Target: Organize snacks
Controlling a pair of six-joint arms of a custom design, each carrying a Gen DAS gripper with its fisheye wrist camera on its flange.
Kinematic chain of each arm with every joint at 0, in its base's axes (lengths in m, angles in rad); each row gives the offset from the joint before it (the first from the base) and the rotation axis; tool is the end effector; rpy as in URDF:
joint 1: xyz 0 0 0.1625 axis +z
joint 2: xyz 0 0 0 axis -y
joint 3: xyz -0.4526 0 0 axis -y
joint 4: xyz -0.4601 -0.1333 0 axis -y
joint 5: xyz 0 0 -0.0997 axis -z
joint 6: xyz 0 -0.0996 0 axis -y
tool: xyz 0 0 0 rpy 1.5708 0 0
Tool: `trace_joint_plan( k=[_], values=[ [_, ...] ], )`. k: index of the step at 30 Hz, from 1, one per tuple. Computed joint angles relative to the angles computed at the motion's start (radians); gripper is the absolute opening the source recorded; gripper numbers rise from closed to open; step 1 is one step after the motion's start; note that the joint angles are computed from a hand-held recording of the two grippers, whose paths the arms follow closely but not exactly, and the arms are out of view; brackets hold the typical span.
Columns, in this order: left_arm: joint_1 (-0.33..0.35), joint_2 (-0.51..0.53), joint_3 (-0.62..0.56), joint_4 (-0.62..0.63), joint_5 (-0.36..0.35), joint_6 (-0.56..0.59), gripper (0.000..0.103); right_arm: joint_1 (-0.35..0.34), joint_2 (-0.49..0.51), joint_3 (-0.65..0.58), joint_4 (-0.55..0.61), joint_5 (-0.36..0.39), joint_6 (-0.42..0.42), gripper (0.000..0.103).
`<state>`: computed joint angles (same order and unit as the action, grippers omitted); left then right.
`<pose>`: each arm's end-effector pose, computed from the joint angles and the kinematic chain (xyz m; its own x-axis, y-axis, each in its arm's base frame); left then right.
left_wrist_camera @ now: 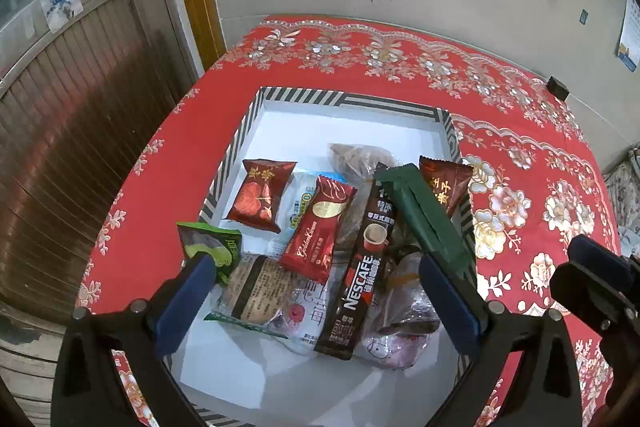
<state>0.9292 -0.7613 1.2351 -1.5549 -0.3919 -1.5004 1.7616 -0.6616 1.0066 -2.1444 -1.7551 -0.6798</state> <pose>-0.3025 -0.7815 0.1843 -0.5301 -0.6647 -0.5266 -0.0086 0.6251 -0.7805 0.2854 -0.8711 0.2122 -0.6407 -0.7145 0.2813 -0.7554 0.6522 -0.0640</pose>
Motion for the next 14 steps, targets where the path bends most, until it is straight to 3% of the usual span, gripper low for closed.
trace_joint_plan(
  k=[4,8,14],
  values=[
    [0.001,-0.001,0.002,0.003,-0.001,0.002,0.103,-0.001,-0.002,0.002,0.0,-0.001,-0.003,0.047],
    [-0.001,-0.007,0.01,0.054,0.024,-0.078,0.103,-0.001,-0.002,0.003,0.0,-0.001,-0.005,0.047],
    [0.0,-0.007,0.017,0.031,0.028,-0.042,0.103,-0.004,-0.006,0.016,-0.012,-0.006,0.004,0.047]
  ],
)
